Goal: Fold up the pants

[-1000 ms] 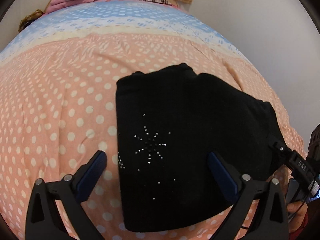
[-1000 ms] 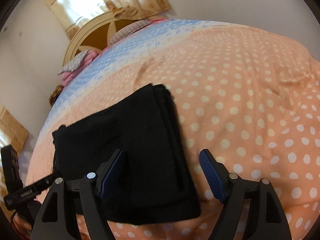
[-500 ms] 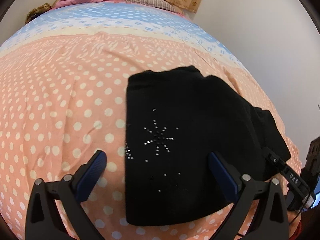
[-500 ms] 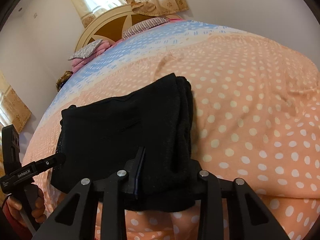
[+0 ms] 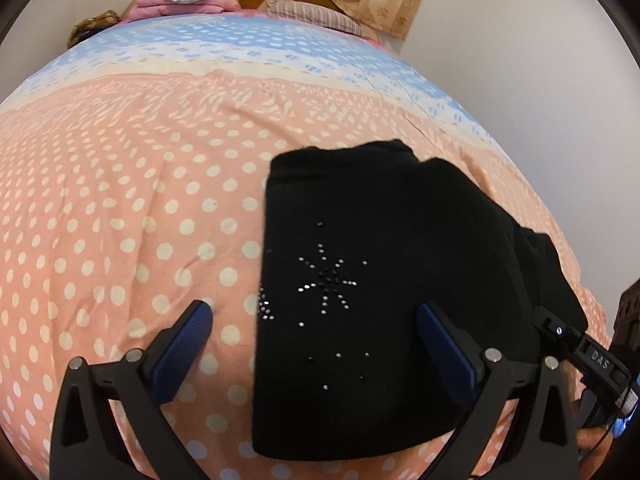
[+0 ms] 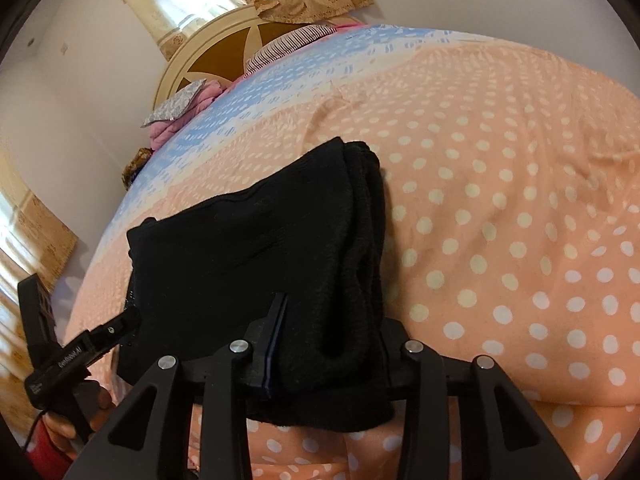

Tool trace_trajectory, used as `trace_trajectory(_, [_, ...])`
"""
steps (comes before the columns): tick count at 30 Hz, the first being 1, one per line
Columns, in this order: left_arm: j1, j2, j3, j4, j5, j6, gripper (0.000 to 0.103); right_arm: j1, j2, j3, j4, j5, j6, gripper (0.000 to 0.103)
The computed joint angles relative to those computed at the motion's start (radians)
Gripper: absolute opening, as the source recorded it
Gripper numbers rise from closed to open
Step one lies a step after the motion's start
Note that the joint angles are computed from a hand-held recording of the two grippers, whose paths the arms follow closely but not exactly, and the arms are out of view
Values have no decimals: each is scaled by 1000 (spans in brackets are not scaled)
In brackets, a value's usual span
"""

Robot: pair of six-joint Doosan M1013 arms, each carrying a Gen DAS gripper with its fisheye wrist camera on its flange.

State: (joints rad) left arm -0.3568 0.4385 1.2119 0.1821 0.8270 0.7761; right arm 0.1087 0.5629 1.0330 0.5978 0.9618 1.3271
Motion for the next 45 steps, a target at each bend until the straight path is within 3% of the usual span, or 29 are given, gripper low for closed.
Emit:
trace_trajectory(1, [0,8,-15,-8,9,13,99,0,0,-1,-5,-1,-2,39])
trace_trajectory(2, [2,9,-19,-22,9,33,90,4,-2,1,-18,-7,-1,38])
trace_trajectory(3, [3,6,-17,-44,-5,61,74,9,-5,4,-37,-16,3,38])
trace_trajectory(4, [5,7,-22,-71,-13,93,68,16,-10,8,-63,-28,7,38])
trace_trajectory(6, [8,8,-29,-130,-29,168,37,29,-18,16,-118,-56,13,36])
trace_trajectory(12, [-2,23,-73,-69,24,185,22,73,-60,65,-291,-171,81,31])
trace_trajectory(21, [-7,11,-78,-4,43,186,15,124,-119,115,-473,-302,164,29])
trace_trajectory(40, [-9,9,-80,7,49,200,14,148,-134,129,-575,-315,257,29])
trace_trajectory(45, [1,1,-74,-34,19,197,14,131,-134,134,-505,-310,251,28])
